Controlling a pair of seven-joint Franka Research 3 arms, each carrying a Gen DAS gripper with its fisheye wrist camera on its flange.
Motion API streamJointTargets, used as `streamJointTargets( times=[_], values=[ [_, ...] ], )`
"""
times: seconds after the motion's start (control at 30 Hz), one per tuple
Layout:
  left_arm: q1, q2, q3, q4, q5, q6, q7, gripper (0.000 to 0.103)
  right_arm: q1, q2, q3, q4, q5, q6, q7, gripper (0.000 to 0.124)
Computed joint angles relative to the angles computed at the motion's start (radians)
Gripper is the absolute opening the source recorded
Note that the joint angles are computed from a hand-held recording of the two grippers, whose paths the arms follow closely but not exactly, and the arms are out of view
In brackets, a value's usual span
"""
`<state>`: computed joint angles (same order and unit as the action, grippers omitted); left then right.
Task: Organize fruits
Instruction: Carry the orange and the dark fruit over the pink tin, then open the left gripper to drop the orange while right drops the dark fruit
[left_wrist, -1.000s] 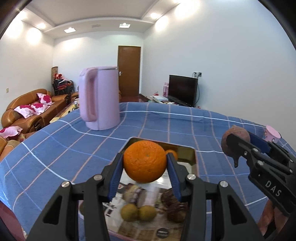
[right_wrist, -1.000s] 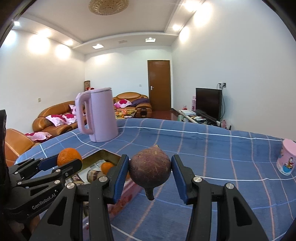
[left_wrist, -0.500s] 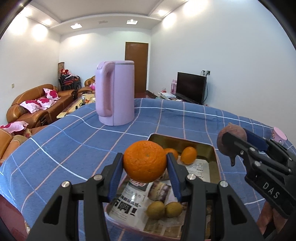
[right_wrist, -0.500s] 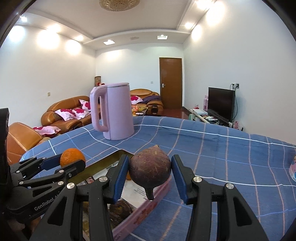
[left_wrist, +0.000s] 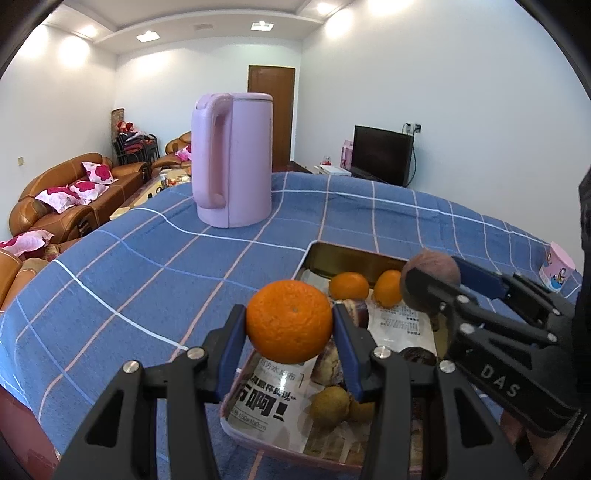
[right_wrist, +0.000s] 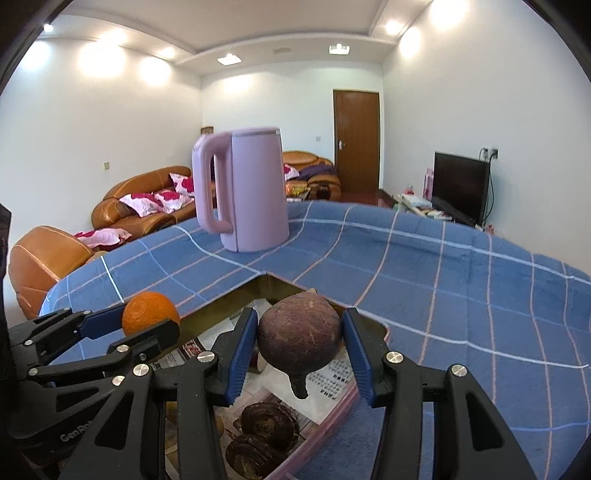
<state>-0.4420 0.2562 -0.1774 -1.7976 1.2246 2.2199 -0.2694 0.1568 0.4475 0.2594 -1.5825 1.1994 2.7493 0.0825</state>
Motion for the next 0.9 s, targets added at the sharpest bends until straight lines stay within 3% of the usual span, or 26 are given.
streamJointTargets(
  times=[0.2, 0.43, 0.57, 0.77, 0.9],
  values=[
    [0.003, 0.021, 0.002, 0.017, -0.032, 0.019, 0.043, 0.049, 0.013, 0.015, -0.01, 0.012, -0.074, -0.008, 0.062, 0.05],
    [-0.004, 0.016, 0.008, 0.01, -0.03, 0.021, 0.041, 0.05, 0.038, 0.045, -0.048, 0.048, -0.258, -0.063, 0.237, 0.05],
    [-0.006, 0.012, 0.006, 0.008, -0.022, 0.016, 0.041, 0.053, 0.011, 0.037, -0.013, 0.031, -0.239, -0.038, 0.212, 0.05],
    [-0.015, -0.005, 0.001, -0.005, 0.02, -0.003, 0.009, 0.074, -0.013, 0.022, 0.01, 0.01, -0.182, -0.004, 0.175, 0.052],
    [-0.017, -0.013, -0.006, -0.007, 0.036, -0.007, 0.004, 0.076, -0.028, -0.003, 0.02, -0.019, -0.117, 0.02, 0.131, 0.057]
  ],
)
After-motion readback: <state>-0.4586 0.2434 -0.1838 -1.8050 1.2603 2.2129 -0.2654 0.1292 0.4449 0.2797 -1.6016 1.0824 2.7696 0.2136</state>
